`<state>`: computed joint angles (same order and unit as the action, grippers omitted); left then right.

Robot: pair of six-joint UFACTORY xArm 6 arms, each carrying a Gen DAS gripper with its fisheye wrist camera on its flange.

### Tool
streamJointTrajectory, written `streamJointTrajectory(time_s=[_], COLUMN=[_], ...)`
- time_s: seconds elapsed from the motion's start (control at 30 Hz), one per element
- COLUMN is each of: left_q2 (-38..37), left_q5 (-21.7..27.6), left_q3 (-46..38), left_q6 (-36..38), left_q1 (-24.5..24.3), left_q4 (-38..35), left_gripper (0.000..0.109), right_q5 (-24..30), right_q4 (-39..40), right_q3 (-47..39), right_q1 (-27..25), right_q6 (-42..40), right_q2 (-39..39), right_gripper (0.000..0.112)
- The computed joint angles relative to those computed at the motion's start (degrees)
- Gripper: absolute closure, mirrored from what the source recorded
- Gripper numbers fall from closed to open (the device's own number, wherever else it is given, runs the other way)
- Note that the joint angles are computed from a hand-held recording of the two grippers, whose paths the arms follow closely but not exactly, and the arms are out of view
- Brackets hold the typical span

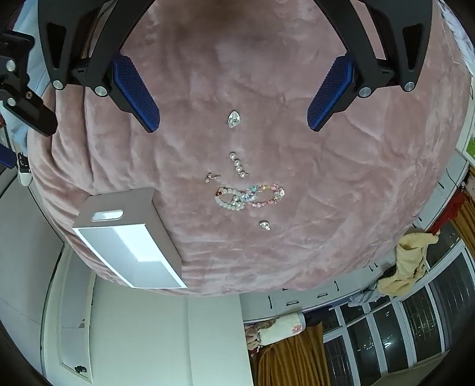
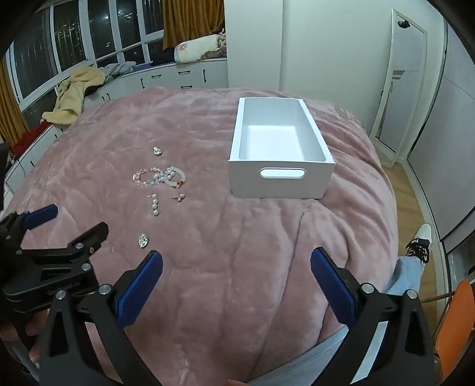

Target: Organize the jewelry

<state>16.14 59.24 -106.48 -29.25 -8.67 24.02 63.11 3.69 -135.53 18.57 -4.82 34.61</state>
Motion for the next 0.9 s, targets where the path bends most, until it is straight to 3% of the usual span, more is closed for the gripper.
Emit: streamJointTrajectory(time_s=[0.37, 0.57, 0.9], left_q2=[-1.32, -1.16, -0.91], left_q5=[-0.38, -0.09, -0.01], left_q3=[1.01, 0.44, 0.07], left_q6=[0.51, 1.34, 2.11], left_q1=[0.30, -0.02, 0.05], left_q4=[0.39, 0.31, -0.55], left_gripper=[0.008, 0.008, 0.008], right_q5=[-1.65, 0.33, -12.05], right_q4=[0.32, 0.61, 0.83], right_q3=[0.19, -0.45, 11.11], right_q1=[0.06, 0.09, -0.09], right_q6=[0.25, 1.19, -0.66], right_q2=[0.40, 0.41, -4.85], right_gripper=[0.014, 0.014, 0.014])
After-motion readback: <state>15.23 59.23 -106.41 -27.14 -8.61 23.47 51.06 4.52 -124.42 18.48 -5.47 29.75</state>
